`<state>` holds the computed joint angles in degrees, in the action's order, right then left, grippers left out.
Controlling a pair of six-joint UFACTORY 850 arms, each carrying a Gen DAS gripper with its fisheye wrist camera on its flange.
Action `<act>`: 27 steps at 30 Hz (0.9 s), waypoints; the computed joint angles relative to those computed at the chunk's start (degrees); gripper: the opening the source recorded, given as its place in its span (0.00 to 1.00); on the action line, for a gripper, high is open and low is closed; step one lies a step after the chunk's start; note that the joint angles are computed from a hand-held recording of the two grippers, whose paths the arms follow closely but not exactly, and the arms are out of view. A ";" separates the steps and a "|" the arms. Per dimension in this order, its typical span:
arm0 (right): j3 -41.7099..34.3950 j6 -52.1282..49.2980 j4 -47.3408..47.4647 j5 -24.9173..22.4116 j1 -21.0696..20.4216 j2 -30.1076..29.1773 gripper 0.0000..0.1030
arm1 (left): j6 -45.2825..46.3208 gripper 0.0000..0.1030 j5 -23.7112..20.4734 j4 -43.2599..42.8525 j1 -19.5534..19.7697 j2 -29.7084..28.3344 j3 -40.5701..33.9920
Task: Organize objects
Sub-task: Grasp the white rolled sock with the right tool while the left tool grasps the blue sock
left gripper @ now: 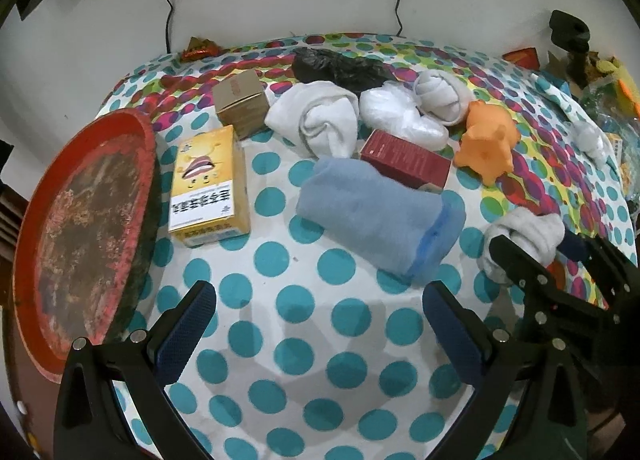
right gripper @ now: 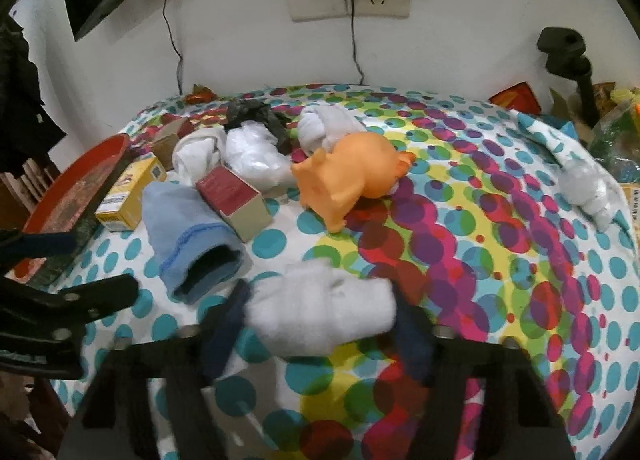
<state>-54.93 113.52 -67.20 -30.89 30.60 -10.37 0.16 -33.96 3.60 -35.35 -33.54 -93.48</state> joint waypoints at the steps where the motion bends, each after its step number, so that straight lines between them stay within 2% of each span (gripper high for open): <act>1: -0.03 0.31 -0.53 -0.62 0.17 -0.01 0.55 | -0.59 1.00 -0.35 0.37 -0.17 -0.40 -0.48; 5: 1.05 3.28 -3.78 -1.53 0.78 0.95 0.48 | -2.18 1.00 -0.30 0.96 -0.66 -1.36 -1.60; 13: 3.47 5.99 -5.63 -2.56 1.30 3.22 0.47 | -3.57 1.00 -1.39 -3.07 -0.69 -3.94 -5.31; 15: 3.80 5.98 -5.39 -1.56 1.00 3.37 0.47 | -3.75 1.00 -1.18 -3.95 -0.65 -4.49 -5.99; 20: 4.20 7.04 -6.03 -1.03 0.87 3.47 0.47 | -6.64 1.00 -1.42 -1.79 -1.22 -6.53 -8.11; 27: 4.35 7.89 -6.38 -0.43 0.68 3.61 0.47 | -8.10 0.98 0.73 1.97 -2.08 -6.89 -6.96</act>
<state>-50.58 121.41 -73.57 -31.32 31.28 -6.76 -7.94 -33.23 5.57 -37.43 -40.43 -100.45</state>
